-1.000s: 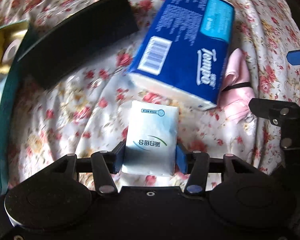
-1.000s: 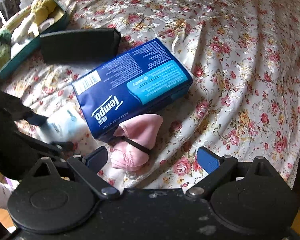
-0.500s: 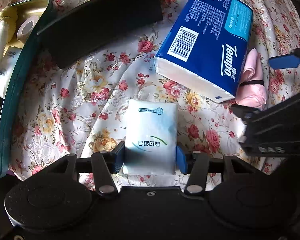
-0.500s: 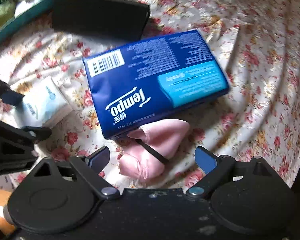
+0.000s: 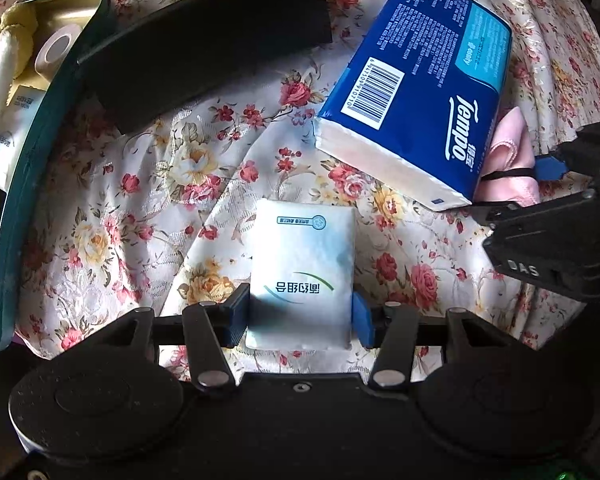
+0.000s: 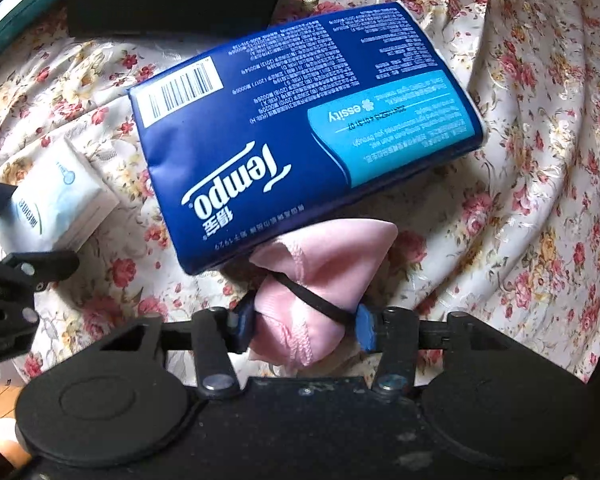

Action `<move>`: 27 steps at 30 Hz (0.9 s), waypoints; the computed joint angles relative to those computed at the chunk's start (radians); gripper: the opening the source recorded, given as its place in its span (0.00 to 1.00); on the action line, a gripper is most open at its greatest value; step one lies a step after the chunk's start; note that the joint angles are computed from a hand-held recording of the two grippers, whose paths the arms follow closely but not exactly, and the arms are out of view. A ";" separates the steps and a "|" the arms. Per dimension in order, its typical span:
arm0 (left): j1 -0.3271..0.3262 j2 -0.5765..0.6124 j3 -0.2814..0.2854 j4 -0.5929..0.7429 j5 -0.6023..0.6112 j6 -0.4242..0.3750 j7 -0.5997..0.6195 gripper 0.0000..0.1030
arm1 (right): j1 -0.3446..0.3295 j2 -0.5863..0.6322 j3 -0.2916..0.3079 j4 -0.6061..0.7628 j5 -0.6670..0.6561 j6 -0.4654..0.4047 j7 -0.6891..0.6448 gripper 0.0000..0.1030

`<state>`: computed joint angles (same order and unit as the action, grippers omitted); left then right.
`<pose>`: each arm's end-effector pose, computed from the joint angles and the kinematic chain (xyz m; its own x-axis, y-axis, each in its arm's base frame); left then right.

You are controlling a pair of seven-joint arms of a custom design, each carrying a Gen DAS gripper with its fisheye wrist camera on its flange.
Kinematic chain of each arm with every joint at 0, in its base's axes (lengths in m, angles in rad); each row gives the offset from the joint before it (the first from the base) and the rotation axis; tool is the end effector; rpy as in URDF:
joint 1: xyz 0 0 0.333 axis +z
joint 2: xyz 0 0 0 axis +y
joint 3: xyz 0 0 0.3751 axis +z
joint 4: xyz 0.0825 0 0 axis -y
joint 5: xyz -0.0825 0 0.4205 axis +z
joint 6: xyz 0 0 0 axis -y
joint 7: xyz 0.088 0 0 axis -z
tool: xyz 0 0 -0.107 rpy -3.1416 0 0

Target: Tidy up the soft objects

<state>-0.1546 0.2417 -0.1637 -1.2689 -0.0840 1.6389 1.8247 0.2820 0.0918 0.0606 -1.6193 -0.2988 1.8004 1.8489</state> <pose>0.6528 -0.2059 0.6928 -0.5390 -0.8379 0.0858 -0.8379 0.5228 -0.1571 0.6137 0.1907 0.6268 0.0952 -0.9627 0.2533 -0.9783 -0.1376 -0.1552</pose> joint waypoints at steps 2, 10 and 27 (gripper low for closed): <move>0.003 -0.009 0.000 -0.002 -0.008 -0.011 -0.005 0.49 | 0.004 -0.016 0.005 0.000 0.008 -0.019 0.004 0.43; 0.035 -0.031 0.010 -0.010 -0.052 -0.016 0.000 0.48 | 0.019 -0.115 0.022 -0.060 0.065 -0.014 0.005 0.43; 0.100 -0.052 0.039 0.005 -0.069 0.015 -0.058 0.48 | 0.087 -0.100 0.060 -0.051 0.257 0.119 0.040 0.44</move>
